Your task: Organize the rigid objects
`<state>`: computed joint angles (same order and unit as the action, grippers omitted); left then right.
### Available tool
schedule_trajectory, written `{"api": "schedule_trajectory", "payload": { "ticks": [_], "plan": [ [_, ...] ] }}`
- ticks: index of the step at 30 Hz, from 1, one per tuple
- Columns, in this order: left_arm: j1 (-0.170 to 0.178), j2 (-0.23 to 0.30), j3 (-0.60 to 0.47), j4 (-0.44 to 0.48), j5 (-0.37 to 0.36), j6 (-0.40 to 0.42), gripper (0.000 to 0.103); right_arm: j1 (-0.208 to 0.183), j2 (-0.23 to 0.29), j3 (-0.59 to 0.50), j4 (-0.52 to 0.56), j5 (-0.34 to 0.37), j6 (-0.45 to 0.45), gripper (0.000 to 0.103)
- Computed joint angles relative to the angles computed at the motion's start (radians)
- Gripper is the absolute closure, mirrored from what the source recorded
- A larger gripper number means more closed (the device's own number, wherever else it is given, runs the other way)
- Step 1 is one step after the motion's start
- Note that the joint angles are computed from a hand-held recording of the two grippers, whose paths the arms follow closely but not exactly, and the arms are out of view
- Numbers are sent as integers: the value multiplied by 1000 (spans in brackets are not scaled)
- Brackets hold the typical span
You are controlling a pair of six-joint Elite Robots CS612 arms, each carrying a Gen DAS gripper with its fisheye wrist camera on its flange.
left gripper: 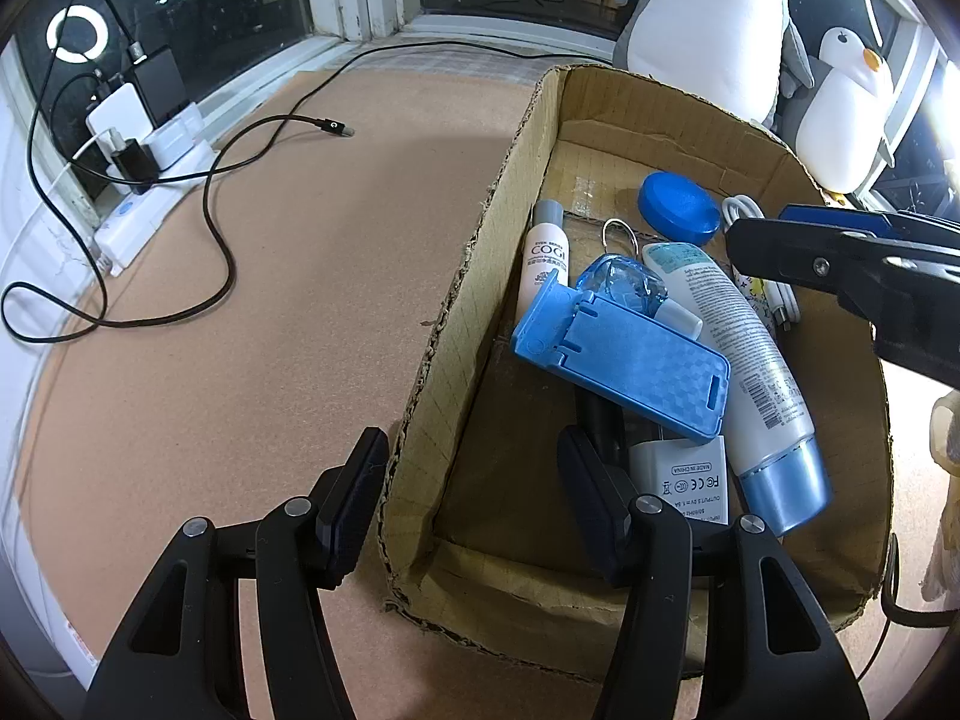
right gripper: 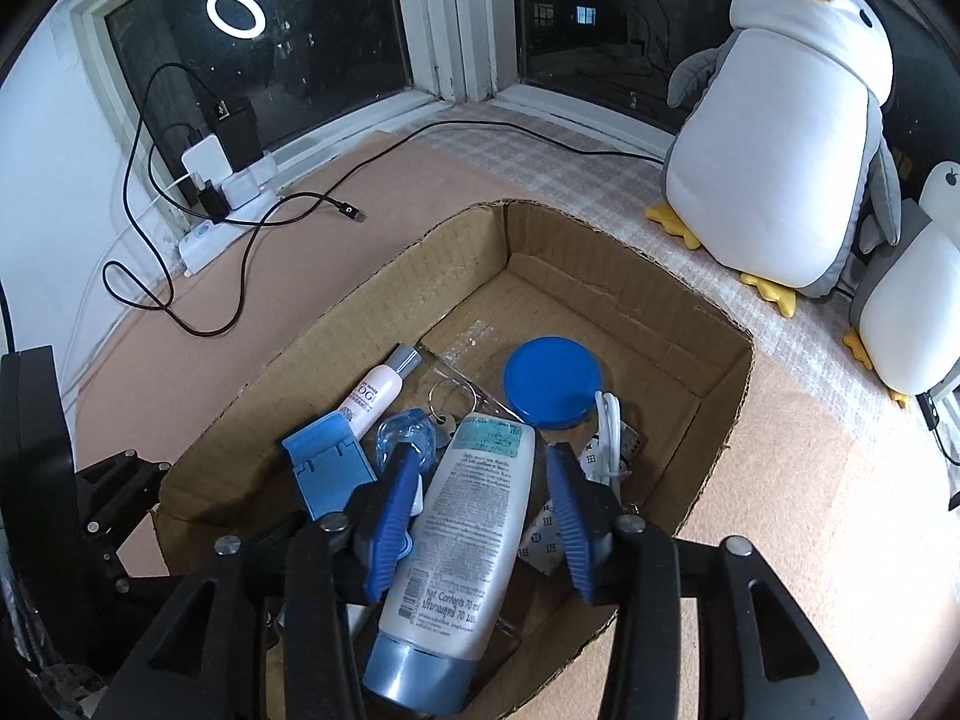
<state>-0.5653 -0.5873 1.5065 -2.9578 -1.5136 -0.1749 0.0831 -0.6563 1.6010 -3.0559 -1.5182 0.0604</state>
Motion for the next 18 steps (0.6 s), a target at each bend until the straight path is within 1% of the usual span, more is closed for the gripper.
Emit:
{"api": "schedule_trajectory", "payload": {
  "ticks": [2, 4, 18],
  "plan": [
    [0, 0, 0, 0, 0, 0, 45, 1, -2, 3, -3, -2, -3, 51],
    [0, 0, 0, 0, 0, -1, 45, 1, -5, 7, -10, -4, -4, 48],
    [-1, -1, -1, 4, 5, -1, 45, -6, -38, 64, -52, -8, 16, 44]
  ]
}}
